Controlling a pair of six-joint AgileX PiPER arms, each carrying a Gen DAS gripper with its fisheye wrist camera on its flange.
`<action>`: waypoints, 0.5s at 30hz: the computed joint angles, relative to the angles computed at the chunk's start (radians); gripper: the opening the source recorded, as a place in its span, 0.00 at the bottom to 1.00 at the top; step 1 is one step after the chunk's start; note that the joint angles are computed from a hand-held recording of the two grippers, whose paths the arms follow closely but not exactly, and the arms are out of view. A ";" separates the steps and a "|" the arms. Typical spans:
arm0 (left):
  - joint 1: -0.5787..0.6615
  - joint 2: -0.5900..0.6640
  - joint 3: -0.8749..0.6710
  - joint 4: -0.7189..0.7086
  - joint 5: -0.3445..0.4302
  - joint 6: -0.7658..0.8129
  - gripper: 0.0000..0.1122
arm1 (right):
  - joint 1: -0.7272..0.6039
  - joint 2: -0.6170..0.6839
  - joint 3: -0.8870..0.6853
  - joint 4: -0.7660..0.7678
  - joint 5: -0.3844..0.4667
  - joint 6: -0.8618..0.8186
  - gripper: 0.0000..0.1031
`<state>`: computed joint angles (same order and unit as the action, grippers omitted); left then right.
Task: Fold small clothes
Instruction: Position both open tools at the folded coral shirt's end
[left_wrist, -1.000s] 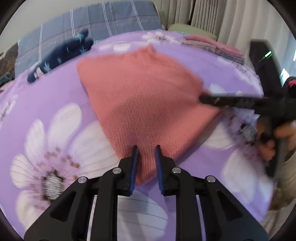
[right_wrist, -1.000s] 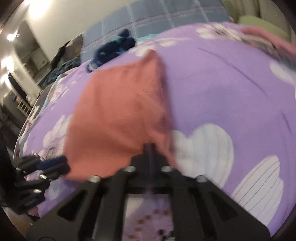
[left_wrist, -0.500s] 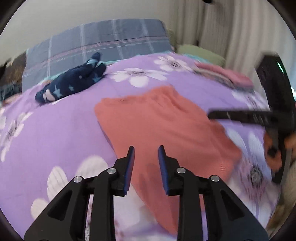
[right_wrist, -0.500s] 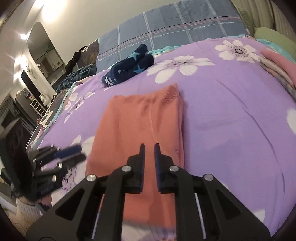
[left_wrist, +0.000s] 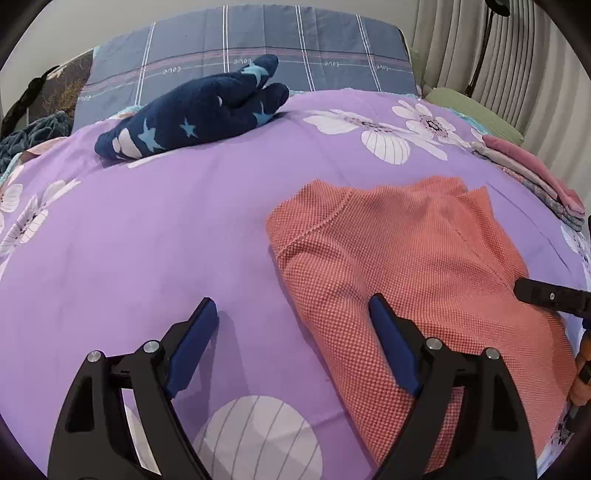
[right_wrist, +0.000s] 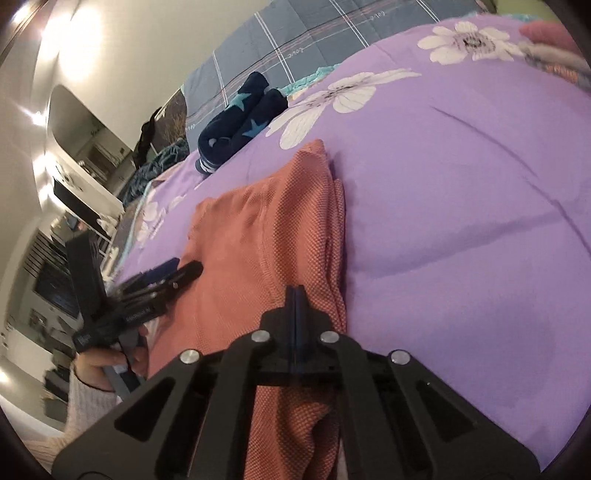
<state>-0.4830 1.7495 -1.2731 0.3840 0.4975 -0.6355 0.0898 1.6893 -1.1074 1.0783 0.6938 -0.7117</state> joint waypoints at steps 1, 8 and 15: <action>-0.007 -0.001 0.000 0.025 0.003 -0.023 0.75 | -0.003 -0.002 0.005 0.009 0.002 -0.005 0.00; 0.001 -0.021 0.023 -0.013 -0.024 0.001 0.69 | 0.019 -0.039 0.014 -0.060 -0.040 0.031 0.00; -0.019 -0.095 0.048 -0.131 -0.128 0.121 0.41 | 0.105 -0.082 -0.083 -0.308 -0.100 0.241 0.24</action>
